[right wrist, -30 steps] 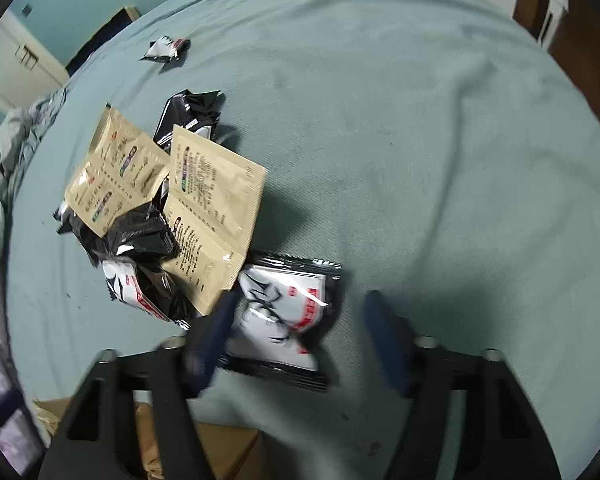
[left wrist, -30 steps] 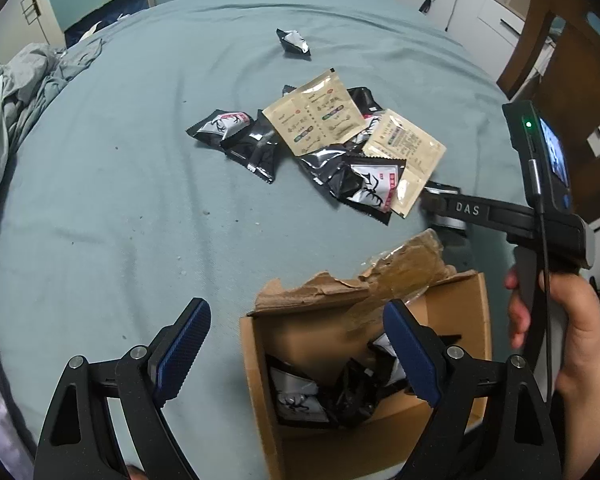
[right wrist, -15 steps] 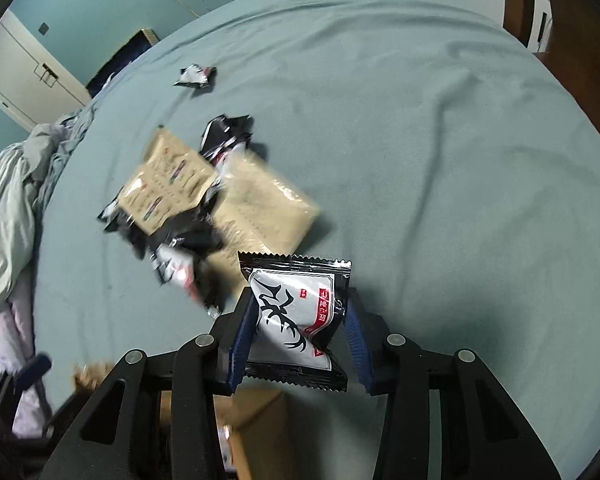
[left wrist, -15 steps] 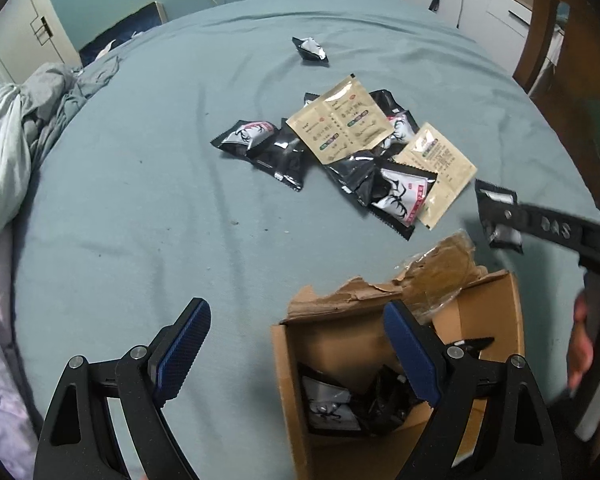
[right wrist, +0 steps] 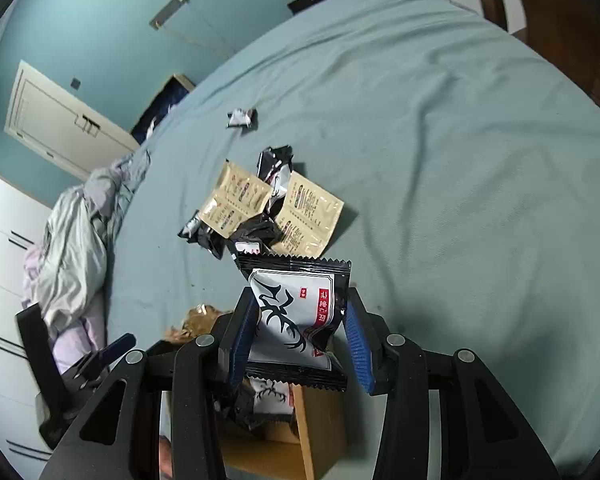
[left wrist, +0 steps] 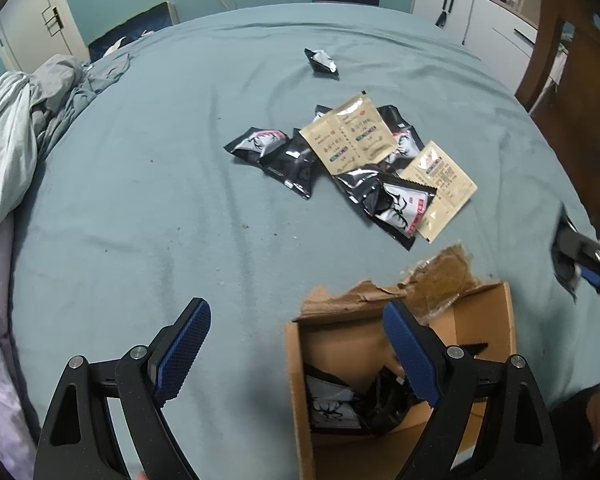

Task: Organize snacks
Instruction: 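Carry the packet toward the box while the left gripper reaches the pile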

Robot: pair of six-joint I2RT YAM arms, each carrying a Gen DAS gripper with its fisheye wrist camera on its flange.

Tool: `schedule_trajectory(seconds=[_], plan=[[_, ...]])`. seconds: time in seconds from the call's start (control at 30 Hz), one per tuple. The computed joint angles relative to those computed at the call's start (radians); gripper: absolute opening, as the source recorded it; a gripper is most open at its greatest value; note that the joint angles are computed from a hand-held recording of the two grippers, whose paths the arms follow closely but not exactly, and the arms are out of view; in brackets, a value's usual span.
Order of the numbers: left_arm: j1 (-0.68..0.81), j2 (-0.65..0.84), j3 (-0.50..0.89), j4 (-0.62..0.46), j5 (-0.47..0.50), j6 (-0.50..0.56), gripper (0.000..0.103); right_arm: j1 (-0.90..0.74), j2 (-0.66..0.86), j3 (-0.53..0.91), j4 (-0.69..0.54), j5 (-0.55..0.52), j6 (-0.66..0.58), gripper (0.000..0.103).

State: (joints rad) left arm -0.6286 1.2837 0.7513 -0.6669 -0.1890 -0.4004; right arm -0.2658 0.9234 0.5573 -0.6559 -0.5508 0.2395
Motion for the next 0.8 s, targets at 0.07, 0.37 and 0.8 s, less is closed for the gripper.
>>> schedule_trajectory(seconds=[0.07,0.37,0.8], plan=[[0.012,0.012,0.012,-0.002,-0.003,0.007,0.090,-0.049,-0.034,-0.020,-0.035,-0.028,-0.033,0.041],[0.096,0.109,0.084,0.032,0.023,0.097,0.090,0.062,0.061,-0.010,0.032,0.040,0.025,0.041],[0.269,0.390,0.268,0.086,0.126,0.109,0.090,0.044,0.153,0.006,0.081,0.001,0.007,0.041]])
